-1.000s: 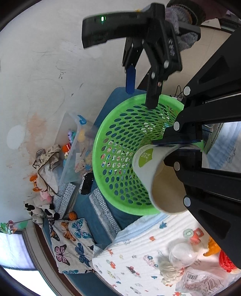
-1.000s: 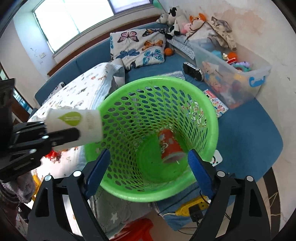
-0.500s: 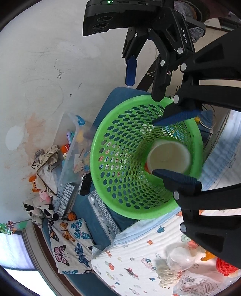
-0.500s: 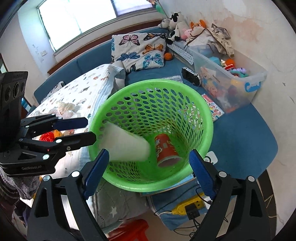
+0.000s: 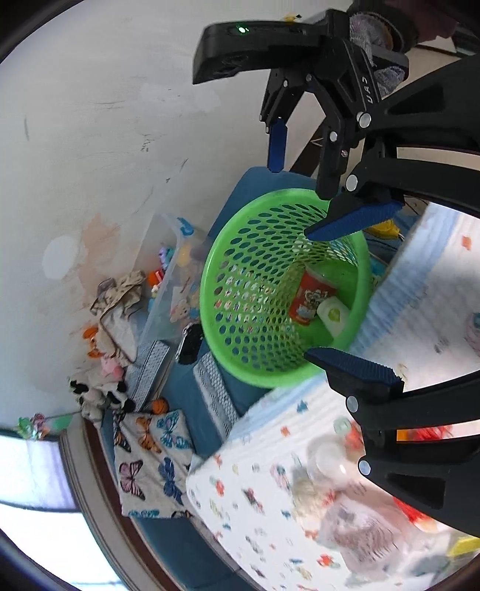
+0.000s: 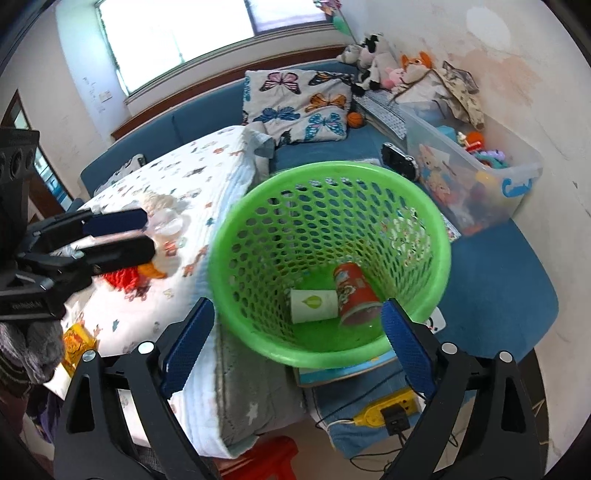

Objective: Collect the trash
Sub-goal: 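Move both tools back over the table toward the yellow wrapper and bottle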

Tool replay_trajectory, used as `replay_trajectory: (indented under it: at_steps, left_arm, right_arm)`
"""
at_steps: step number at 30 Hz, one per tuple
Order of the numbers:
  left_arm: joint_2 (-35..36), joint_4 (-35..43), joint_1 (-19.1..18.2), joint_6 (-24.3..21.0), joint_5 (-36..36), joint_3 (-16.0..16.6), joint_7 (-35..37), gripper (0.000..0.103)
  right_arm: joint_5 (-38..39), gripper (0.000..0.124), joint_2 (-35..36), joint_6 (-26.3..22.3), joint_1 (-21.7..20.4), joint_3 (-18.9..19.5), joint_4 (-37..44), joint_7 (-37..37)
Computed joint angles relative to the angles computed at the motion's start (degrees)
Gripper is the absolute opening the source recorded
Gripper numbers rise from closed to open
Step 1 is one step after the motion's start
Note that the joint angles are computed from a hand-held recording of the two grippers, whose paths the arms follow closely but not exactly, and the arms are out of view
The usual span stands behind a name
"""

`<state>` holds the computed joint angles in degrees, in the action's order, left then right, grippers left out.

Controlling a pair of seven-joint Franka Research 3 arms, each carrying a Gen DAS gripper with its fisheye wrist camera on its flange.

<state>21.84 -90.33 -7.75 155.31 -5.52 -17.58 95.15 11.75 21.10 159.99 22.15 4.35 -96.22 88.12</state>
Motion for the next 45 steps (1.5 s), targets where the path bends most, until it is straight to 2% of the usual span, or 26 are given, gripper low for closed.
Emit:
replay_trajectory:
  at_steps: [8,18,21,32,34,45]
  left_arm:
    - [-10.6,-13.6,2.6,6.9,-2.9,1.2,-0.1,0.06]
    - [-22.0,-28.0,2.8,13.7,-6.3,6.3,-1.9,0.061]
    - [-24.6,-31.5,2.3,15.2,-5.4,8.2,-3.8,0.061]
    - [-32.6,-43.0,-0.3,18.6,-5.5,15.5,-7.0,0.061]
    - [-33.8,-44.9,-1.4,19.1,-6.6,17.3,-6.3,0.061]
    - [-39.9,-52.7,-2.6,21.3,-4.9,22.7,-9.7,0.061]
  right_arm:
    - [3.5,0.093,-0.4,1.2,0.2,3.6,-1.1,-6.1]
    - [8.1,0.093,0.5,-0.3,2.5,7.6,-0.2,-15.0]
    - [10.0,0.093,1.1,-1.3,3.2,9.1,0.7,-18.5]
    - [12.6,0.094,5.9,-8.0,8.1,11.0,7.1,-25.8]
    - [11.9,0.095,7.8,-10.1,9.2,11.0,9.9,-27.1]
    - [6.7,0.098,19.7,-24.0,13.8,9.2,28.7,-32.4]
